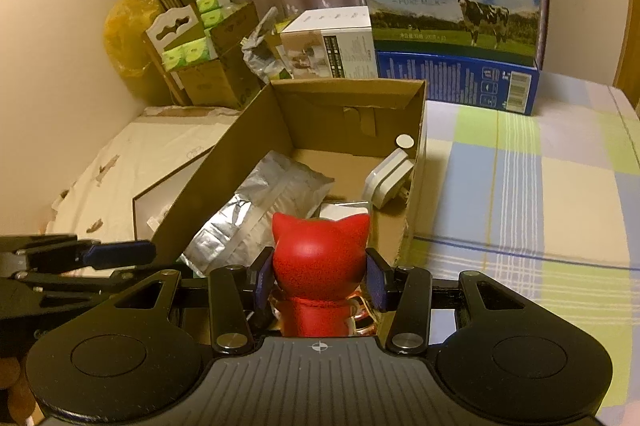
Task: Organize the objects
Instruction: 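Open the left tool to drop the cable while the right tool releases the toy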
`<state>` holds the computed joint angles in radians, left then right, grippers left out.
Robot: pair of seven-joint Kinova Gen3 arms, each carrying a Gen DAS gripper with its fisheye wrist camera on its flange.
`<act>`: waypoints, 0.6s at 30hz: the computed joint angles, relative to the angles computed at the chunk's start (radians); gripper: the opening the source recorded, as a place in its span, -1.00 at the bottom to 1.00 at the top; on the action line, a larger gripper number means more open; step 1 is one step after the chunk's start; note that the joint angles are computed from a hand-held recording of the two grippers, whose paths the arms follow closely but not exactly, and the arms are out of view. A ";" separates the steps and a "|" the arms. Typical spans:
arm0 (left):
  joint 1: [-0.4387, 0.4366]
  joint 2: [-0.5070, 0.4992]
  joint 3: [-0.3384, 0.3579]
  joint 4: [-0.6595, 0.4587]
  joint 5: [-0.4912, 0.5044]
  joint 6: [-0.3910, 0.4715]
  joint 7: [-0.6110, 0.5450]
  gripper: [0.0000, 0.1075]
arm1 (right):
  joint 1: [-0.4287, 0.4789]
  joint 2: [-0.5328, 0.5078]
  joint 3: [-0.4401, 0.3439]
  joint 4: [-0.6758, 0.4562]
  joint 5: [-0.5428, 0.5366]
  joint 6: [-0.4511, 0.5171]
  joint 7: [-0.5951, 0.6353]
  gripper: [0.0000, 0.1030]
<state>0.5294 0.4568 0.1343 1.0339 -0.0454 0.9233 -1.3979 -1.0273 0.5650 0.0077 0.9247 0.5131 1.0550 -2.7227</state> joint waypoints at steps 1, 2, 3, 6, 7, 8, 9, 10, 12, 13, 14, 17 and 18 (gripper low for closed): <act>0.000 0.001 -0.001 -0.001 0.000 0.000 0.002 -0.20 | 0.003 -0.002 0.001 0.008 -0.002 -0.012 -0.008 -0.15; -0.001 0.000 0.000 0.001 0.002 -0.002 0.003 -0.19 | 0.004 -0.008 0.002 0.021 0.001 -0.029 -0.019 -0.14; -0.003 0.000 0.000 0.004 0.003 -0.003 0.001 -0.17 | 0.002 -0.013 0.005 0.031 0.007 -0.040 -0.026 -0.14; -0.005 -0.003 0.001 0.009 0.007 -0.005 0.002 -0.13 | -0.018 -0.024 0.019 0.046 0.044 -0.037 -0.055 -0.14; -0.005 -0.004 0.001 0.010 0.007 -0.005 0.003 -0.12 | -0.022 -0.026 0.020 0.047 0.051 -0.030 -0.065 -0.13; -0.004 -0.007 0.000 0.013 0.007 -0.006 0.005 -0.11 | -0.025 -0.033 0.021 0.056 0.058 -0.030 -0.080 -0.13; -0.004 -0.009 0.000 0.014 0.005 -0.005 0.005 -0.04 | -0.028 -0.037 0.019 0.059 0.064 -0.025 -0.088 -0.13; -0.003 -0.012 0.001 0.016 0.004 -0.004 0.004 0.02 | -0.035 -0.042 0.019 0.063 0.073 -0.015 -0.099 -0.12; -0.003 -0.022 0.002 0.025 0.004 -0.006 0.004 0.13 | -0.048 -0.051 0.017 0.070 0.091 0.002 -0.123 -0.12; -0.003 -0.028 0.003 0.031 0.003 -0.007 0.004 0.22 | -0.052 -0.057 0.014 0.075 0.099 0.007 -0.132 -0.11; -0.003 -0.038 0.004 0.043 0.003 -0.013 0.004 0.26 | -0.062 -0.062 0.012 0.078 0.110 0.019 -0.145 -0.10; -0.008 -0.064 0.009 0.071 0.004 -0.021 -0.001 0.55 | -0.095 -0.074 0.005 0.083 0.142 0.065 -0.185 0.04; -0.012 -0.075 0.013 0.081 0.008 -0.021 -0.006 0.62 | -0.106 -0.075 0.001 0.079 0.150 0.089 -0.195 0.07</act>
